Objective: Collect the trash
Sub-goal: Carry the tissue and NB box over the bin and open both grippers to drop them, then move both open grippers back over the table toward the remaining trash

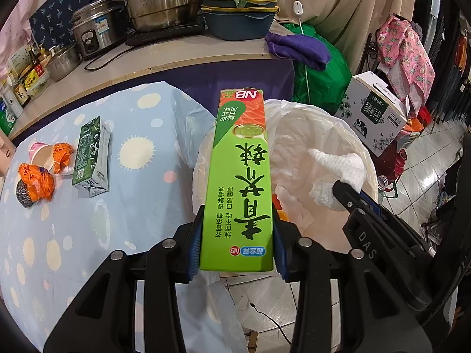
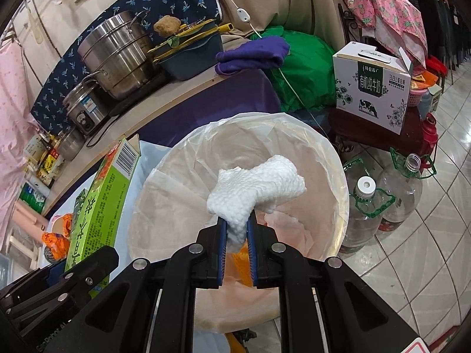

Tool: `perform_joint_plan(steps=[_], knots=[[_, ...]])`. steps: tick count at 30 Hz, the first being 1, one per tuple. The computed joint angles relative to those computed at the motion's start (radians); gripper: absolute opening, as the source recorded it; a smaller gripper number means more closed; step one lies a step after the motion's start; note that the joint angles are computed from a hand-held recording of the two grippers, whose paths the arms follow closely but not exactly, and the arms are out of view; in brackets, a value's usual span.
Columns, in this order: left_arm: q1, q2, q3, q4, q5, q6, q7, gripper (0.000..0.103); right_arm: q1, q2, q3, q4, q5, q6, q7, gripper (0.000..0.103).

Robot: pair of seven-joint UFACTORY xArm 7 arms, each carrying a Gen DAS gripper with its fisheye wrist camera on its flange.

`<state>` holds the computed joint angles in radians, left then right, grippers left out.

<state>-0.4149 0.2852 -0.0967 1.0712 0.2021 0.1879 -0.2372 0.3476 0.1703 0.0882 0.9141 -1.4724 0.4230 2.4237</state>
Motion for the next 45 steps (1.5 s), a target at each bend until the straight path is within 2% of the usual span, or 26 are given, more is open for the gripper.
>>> perform_joint_plan(steps=[8, 16, 18, 20, 41, 45], knots=[[0.001, 0.019, 0.000, 0.015, -0.004, 0.001, 0.004, 0.042, 0.006, -0.005, 0.003, -0.003, -0.003, 0.023, 0.023, 0.031], [-0.010, 0.019, 0.017, 0.015, 0.006, 0.000, -0.014, 0.044, 0.007, -0.019, 0.010, -0.009, 0.001, 0.037, 0.021, 0.033], [-0.014, 0.013, 0.024, 0.010, 0.015, -0.008, -0.027, 0.053, 0.007, -0.021, 0.012, -0.010, 0.000, 0.039, 0.022, 0.033], [-0.022, 0.005, 0.037, 0.002, 0.032, -0.020, -0.045, 0.053, 0.007, -0.022, 0.013, -0.009, 0.001, 0.042, 0.019, 0.033], [0.063, -0.048, -0.005, -0.049, -0.053, -0.033, 0.009, 0.055, 0.044, -0.017, 0.031, 0.038, 0.061, 0.085, -0.072, 0.034], [0.089, -0.064, 0.002, -0.075, -0.072, -0.040, 0.018, 0.057, 0.064, 0.002, 0.034, 0.069, 0.079, 0.097, -0.101, 0.039]])
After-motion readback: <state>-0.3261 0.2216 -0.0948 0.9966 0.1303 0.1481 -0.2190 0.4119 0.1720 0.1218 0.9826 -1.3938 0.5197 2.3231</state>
